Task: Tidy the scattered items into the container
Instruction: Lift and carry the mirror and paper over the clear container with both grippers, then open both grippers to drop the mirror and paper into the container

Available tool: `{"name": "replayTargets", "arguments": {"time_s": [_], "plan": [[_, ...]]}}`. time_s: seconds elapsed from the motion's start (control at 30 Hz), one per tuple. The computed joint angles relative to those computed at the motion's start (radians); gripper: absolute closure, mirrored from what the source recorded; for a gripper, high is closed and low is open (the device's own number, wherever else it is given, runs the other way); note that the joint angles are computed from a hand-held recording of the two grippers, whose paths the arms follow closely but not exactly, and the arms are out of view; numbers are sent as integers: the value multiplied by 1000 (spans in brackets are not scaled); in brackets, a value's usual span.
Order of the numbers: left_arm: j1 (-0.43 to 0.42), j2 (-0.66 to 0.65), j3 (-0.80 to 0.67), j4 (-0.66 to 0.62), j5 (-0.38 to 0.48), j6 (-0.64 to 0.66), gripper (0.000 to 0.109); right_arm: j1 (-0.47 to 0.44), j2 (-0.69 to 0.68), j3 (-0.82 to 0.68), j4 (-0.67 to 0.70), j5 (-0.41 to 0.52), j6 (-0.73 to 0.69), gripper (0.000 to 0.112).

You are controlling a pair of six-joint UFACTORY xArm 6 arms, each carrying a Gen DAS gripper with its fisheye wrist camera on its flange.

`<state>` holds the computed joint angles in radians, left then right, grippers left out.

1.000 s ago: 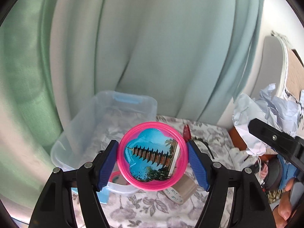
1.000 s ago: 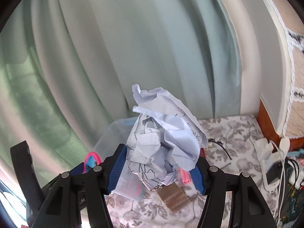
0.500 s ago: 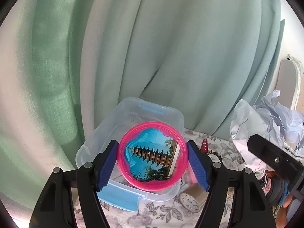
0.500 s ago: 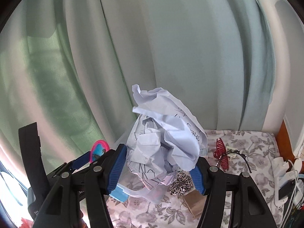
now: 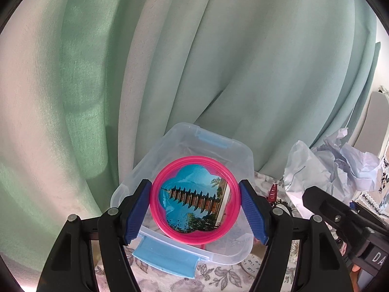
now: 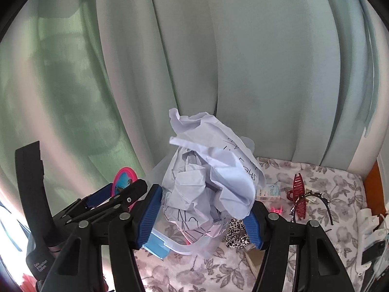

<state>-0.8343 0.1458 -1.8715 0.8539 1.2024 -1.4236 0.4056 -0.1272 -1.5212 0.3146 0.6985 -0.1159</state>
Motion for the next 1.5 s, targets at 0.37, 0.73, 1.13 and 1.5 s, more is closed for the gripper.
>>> {"name": "replayTargets", "arguments": {"time_s": [0.37, 0.73, 1.13, 1.5], "plan": [[62, -35, 72, -36, -66, -7, 35, 20, 129, -126, -49, 55, 22, 46], [121, -34, 85, -67, -108, 12, 35, 17, 230, -254, -60, 109, 11, 46], [169, -36, 101, -111, -154, 58, 35, 28, 356, -412, -90, 128, 12, 43], [138, -44, 112, -130, -139, 20, 27, 19, 368, -421, -63, 151, 3, 32]]}}
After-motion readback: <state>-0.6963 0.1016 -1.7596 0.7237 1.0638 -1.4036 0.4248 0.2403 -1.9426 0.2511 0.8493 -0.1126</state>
